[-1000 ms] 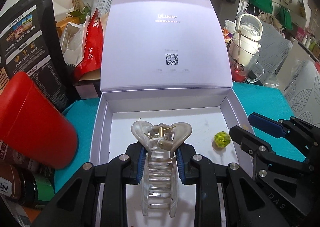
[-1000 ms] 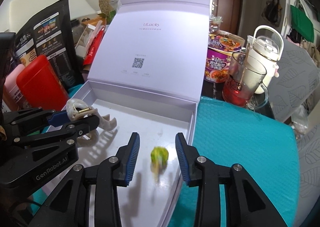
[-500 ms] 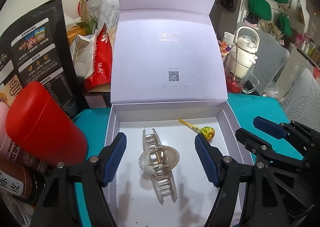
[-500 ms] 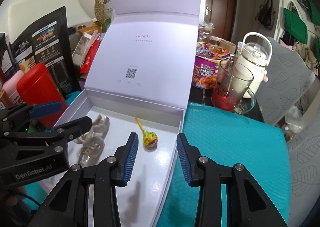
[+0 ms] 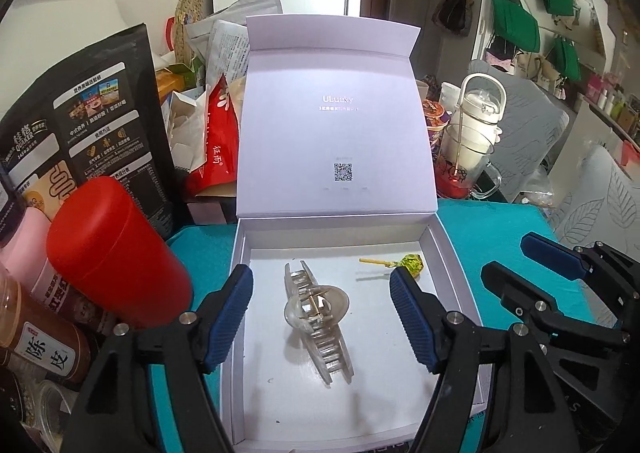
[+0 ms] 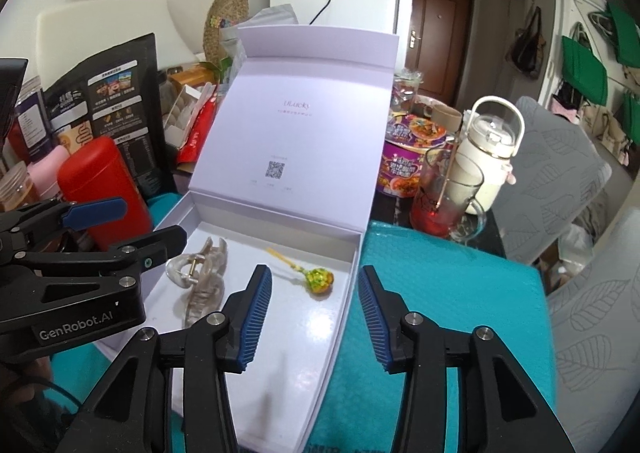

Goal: Organize rigid objects
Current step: 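Withdraw both grippers from the box back toward the remaining items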

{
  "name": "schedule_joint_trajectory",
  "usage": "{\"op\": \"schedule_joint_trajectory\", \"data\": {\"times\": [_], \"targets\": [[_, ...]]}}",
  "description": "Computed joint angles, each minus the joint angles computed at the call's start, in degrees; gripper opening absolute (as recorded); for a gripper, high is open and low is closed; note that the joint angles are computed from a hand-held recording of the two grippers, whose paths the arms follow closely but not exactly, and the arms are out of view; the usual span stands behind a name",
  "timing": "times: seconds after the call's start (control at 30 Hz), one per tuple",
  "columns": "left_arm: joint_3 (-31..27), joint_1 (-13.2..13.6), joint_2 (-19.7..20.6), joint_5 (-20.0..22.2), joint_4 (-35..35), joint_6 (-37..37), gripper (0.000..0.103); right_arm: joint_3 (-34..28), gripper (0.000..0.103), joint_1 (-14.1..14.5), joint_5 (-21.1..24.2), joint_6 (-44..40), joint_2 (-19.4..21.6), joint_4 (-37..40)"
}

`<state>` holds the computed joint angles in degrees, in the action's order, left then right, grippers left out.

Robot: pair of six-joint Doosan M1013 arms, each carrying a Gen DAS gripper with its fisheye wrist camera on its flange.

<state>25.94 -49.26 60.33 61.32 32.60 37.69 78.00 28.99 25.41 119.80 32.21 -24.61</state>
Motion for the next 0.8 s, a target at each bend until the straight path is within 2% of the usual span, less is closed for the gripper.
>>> {"op": "schedule_joint_trajectory", "data": {"times": [0.23, 0.3, 0.5, 0.57, 0.6, 0.67, 0.8], "targets": [[4.2, -1.4, -3.1, -0.5, 4.1, -2.7, 0.071, 3.0, 0.047, 1.0, -0.3, 6.2, -2.9, -6.6], [6.3, -1.9, -4.5, -1.4, 5.8, -4.2, 0.078, 3.9, 0.048, 1.3, -0.7, 7.9, -3.9, -8.4], [11.3, -3.2, -7.8, -3.2, 9.6, -8.2, 0.078, 6.9, 0.056, 2.1, -2.0, 12.9, -6.8, -13.9], [12.6, -3.5, -8.7, -3.8, 10.5, -8.9, 0.079, 8.2, 0.063, 2.4, -2.5, 15.6, -8.0, -16.5], [13.4, -3.8, -9.2, -4.1, 11.1, -9.2, 0.081, 8.7, 0.066, 2.5, -2.7, 16.6, -8.5, -17.5], [13.9, -4.2, -9.6, -3.9, 12.4, -9.6, 0.103, 9.9, 0.074, 2.7, -3.0, 19.5, -9.5, -20.1], [16.6, -5.1, -11.2, -4.5, 14.9, -11.8, 0.103, 11.7, 0.079, 3.0, -2.9, 23.6, -10.9, -22.5]]}}
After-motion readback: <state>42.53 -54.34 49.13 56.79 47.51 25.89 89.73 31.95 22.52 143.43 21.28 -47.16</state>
